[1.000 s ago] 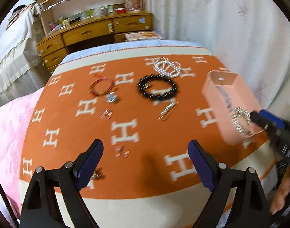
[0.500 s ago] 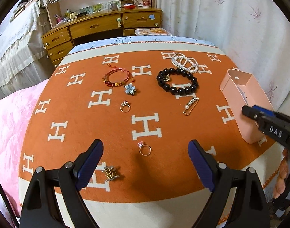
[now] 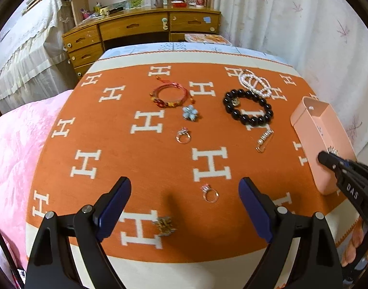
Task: Organize jewelry
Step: 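Withdraw both open tools from the pink box, then grasp the pearl necklace with the right tool while the left tool grasps the black bead bracelet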
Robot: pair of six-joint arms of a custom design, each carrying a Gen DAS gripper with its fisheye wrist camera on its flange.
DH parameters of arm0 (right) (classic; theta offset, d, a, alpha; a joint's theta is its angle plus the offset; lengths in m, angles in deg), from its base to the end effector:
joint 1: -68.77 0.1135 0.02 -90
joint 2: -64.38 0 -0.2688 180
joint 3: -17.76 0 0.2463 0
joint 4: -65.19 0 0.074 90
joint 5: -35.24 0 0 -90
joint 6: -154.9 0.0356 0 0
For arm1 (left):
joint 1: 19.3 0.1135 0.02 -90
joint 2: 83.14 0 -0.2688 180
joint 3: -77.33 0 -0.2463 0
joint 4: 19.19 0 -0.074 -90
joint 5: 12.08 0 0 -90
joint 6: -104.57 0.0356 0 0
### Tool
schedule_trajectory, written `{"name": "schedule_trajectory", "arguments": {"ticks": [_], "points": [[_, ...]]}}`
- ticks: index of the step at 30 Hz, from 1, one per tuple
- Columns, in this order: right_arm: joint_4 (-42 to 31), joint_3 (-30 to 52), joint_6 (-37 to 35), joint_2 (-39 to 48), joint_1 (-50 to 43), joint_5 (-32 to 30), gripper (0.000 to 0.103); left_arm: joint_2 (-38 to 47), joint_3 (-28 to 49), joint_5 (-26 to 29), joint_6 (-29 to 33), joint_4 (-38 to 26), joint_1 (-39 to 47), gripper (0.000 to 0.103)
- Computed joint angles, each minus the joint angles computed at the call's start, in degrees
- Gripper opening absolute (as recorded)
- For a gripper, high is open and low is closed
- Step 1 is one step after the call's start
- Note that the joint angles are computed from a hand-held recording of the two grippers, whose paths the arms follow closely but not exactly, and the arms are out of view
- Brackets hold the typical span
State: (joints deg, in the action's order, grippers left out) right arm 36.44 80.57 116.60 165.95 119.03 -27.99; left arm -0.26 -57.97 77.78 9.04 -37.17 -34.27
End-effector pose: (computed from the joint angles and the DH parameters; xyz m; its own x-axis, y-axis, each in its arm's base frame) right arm 0.2082 0.2254 0.1249 -0.8184 0.1116 -0.5637 0.1063 0.9934 0.0423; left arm 0.2332 -0.0623 0.1369 -0.8234 0.1204 -0.5545 0.1785 0.9826 -0.0516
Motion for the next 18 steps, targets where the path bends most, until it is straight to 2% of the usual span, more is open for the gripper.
{"name": "schedule_trajectory", "arguments": {"ticks": [6,10,14,18], "points": [[-2.57,4.63,-0.97,2.58,0.9,-2.43,0.005,-0.78,1.14,0.39,2.09,-0.88,2.95,0.089],[-4.37,6.18,-0.76,2.03,0.95,-1.66,0.006,-0.37,3.37,0.71,3.91,-1.97,3.91,0.089],[-2.39,5.21,-2.78,-1.68,-0.86,-4.39,0.007,2.38,8.4,2.5,6.01,-4.66,4.21,0.089],[-3.22,8.1,-6.49,-3.67,-3.85,-7.98,0.007,8.11,16.73,3.81,7.36,-8.63,3.6,0.089]]}}
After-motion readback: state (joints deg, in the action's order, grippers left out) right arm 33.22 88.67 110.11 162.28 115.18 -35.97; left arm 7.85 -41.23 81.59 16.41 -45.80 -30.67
